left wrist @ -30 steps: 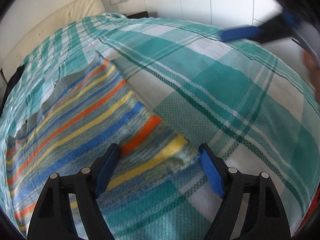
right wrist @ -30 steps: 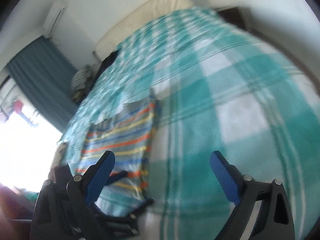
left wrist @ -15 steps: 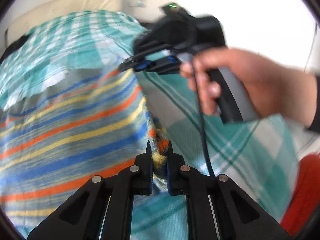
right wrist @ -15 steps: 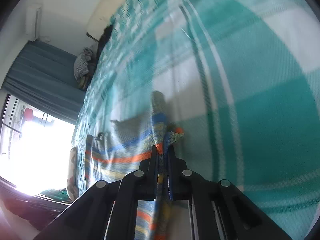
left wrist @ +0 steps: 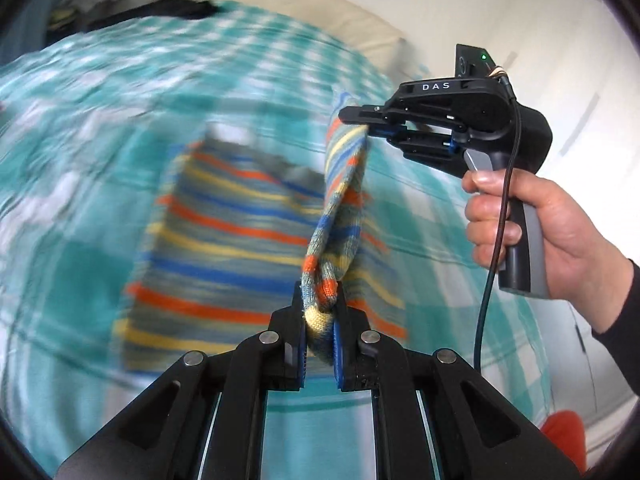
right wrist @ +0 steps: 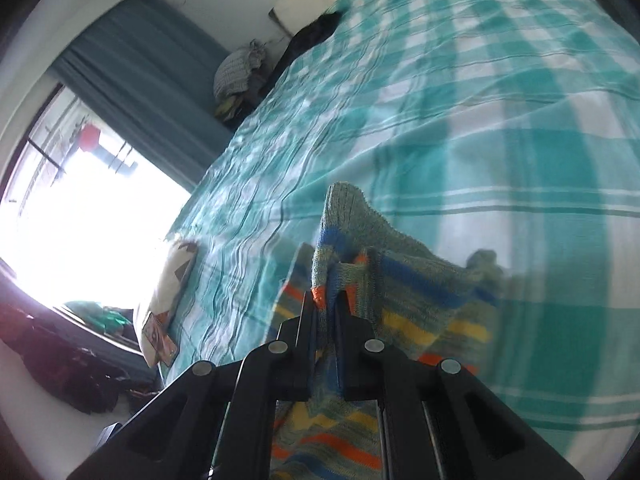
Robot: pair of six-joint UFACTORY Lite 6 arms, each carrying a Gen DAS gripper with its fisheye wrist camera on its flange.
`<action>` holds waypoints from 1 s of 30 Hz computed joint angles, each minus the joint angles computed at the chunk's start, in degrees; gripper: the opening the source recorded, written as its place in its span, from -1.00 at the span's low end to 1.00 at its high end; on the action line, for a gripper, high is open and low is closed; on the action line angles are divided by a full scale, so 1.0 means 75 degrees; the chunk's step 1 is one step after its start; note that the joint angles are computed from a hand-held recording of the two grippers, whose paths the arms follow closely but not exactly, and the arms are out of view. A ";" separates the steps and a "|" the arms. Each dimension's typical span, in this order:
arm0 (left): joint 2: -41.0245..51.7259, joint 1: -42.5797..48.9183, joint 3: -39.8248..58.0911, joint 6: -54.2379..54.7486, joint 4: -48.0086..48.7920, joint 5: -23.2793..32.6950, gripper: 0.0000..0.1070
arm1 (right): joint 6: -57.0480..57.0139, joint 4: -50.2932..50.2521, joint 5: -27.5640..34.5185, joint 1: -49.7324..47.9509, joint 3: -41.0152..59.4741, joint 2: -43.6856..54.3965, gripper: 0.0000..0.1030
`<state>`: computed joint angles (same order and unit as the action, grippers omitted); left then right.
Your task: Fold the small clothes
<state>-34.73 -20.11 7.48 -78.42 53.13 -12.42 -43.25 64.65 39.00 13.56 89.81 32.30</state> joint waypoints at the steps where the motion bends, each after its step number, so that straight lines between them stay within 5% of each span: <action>1: -0.0143 0.0467 -0.0165 -0.0607 0.0800 -0.0167 -0.85 | 0.0403 -0.0271 -0.0209 0.0383 0.0460 0.0381 -0.84; 4: -0.0211 0.1914 -0.0481 -0.1536 0.2454 -0.0712 -0.85 | 0.1291 -0.0850 -0.0529 0.1145 0.1611 0.1384 -0.84; 7: 0.0339 0.2867 -0.0473 -0.1140 0.2605 -0.0871 -0.79 | 0.1635 -0.0949 -0.0766 0.1697 0.2654 0.2384 -0.81; 10: 0.1119 0.3657 -0.0329 -0.1269 0.3272 -0.0675 -0.30 | 0.1608 -0.0716 -0.0691 0.2051 0.3445 0.3178 -0.39; 12: 0.0574 0.4740 -0.0682 -0.2026 0.4585 -0.1272 -0.04 | 0.0882 0.0041 -0.0977 0.2154 0.2842 0.2885 0.06; 14: -0.0031 0.5522 -0.0831 -0.2864 0.5822 -0.1805 0.01 | -0.0643 0.1458 -0.1286 0.2073 0.1482 0.2023 0.06; 17: -0.0082 0.5694 -0.0490 -0.2910 0.5997 -0.2344 0.01 | -0.2118 0.2304 -0.1760 0.1821 -0.0626 0.0376 0.06; 22: 0.0968 0.4119 0.0237 -0.1300 0.4079 -0.1865 -0.14 | -0.3970 0.2512 -0.2404 0.1701 -0.4503 -0.3016 0.06; 24: 0.2463 0.2880 0.0996 -0.0231 0.2610 -0.0850 -0.94 | -0.5267 0.3753 -0.2126 0.1787 -0.5988 -0.3937 0.06; 25: 0.3216 0.2533 0.1409 -0.0035 0.2260 -0.0378 -0.92 | -0.5795 0.4341 -0.2258 0.2000 -0.6355 -0.3955 0.06; 27: 0.3761 0.2427 0.1754 -0.0200 0.2520 -0.0092 -0.93 | -0.6155 0.4923 -0.2840 0.2530 -0.6727 -0.3199 -0.02; 30: 0.2708 0.2702 0.1682 -0.2068 0.4729 -0.0111 -0.83 | -0.7551 0.6623 -0.3210 0.2734 -0.7307 -0.3452 -0.06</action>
<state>-14.41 0.16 20.10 -93.93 88.60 -13.26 -99.88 114.32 14.93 34.07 35.01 6.41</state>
